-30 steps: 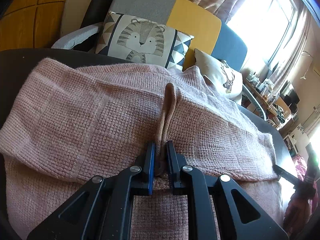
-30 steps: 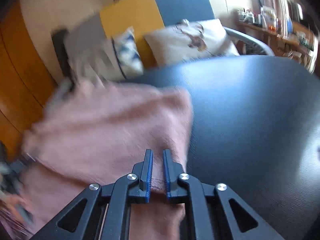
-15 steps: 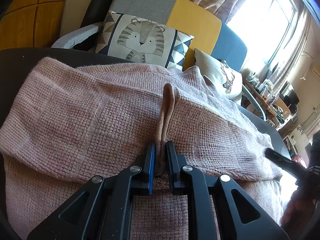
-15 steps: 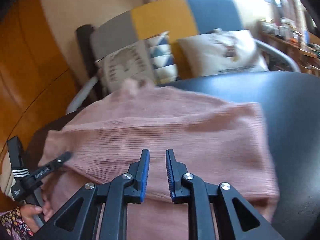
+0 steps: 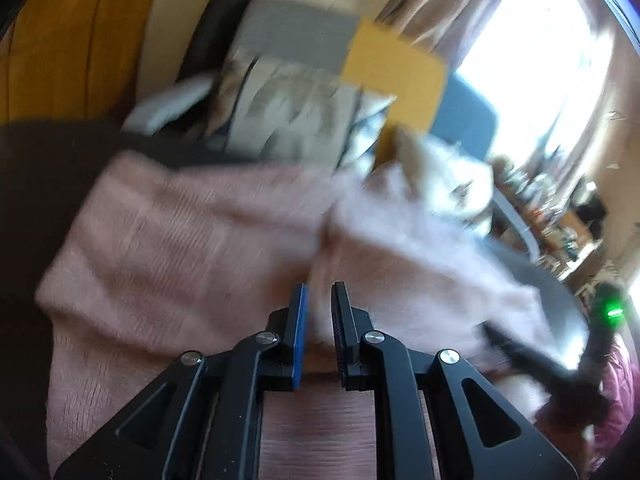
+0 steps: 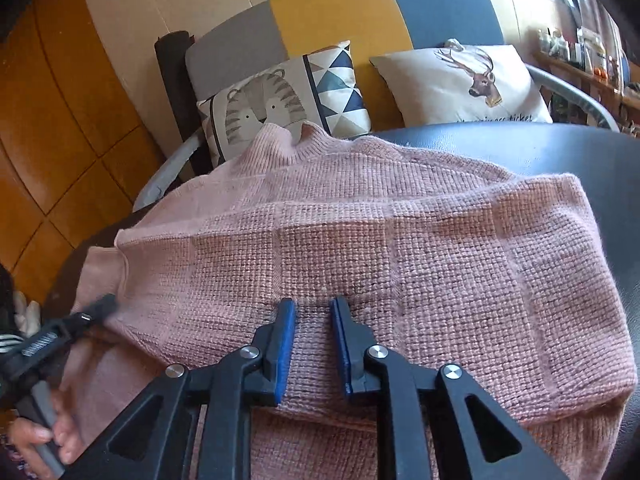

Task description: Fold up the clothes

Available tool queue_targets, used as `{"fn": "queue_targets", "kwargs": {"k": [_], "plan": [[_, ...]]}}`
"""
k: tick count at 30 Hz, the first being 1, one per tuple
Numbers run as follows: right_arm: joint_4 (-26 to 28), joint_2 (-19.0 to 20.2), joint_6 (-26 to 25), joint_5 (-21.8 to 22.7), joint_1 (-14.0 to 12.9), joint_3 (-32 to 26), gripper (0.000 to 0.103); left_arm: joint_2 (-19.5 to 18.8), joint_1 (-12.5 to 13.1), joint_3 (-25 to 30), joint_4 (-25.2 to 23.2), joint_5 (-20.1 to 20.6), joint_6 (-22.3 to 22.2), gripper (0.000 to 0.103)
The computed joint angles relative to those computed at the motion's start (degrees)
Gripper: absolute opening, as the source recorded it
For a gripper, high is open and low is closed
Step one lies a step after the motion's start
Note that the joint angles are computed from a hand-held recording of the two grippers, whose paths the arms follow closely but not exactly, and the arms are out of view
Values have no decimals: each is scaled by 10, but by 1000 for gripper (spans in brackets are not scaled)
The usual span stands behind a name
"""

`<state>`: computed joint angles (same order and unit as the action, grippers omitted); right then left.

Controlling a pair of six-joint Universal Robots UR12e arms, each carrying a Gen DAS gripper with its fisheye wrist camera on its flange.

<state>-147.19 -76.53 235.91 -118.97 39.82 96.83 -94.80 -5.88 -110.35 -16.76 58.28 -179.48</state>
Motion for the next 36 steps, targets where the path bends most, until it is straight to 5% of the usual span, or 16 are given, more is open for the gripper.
{"fn": "queue_targets", "kwargs": {"k": [4, 9, 13, 17, 22, 27, 30, 36], "plan": [[18, 3, -3, -10, 3, -8, 17, -16, -40, 39, -44, 28, 95, 14], [13, 3, -6, -12, 4, -7, 17, -60, -66, 77, -88, 94, 123, 15], [2, 2, -6, -7, 2, -3, 17, -67, -48, 78, -93, 44, 100, 16], [-1, -1, -7, 13, -3, -2, 20, -69, -48, 71, -72, 40, 95, 16], [-56, -11, -68, 96, -38, 2, 23, -68, -46, 67, -57, 40, 94, 16], [-34, 3, -76, 102, -83, -35, 27, -70, -38, 63, -48, 16, 81, 16], [-2, 23, -91, 146, -115, -66, 27, -71, -36, 61, -41, 8, 75, 16], [58, 64, -157, 158, -138, -126, 29, -73, -30, 58, -31, -11, 65, 16]]}}
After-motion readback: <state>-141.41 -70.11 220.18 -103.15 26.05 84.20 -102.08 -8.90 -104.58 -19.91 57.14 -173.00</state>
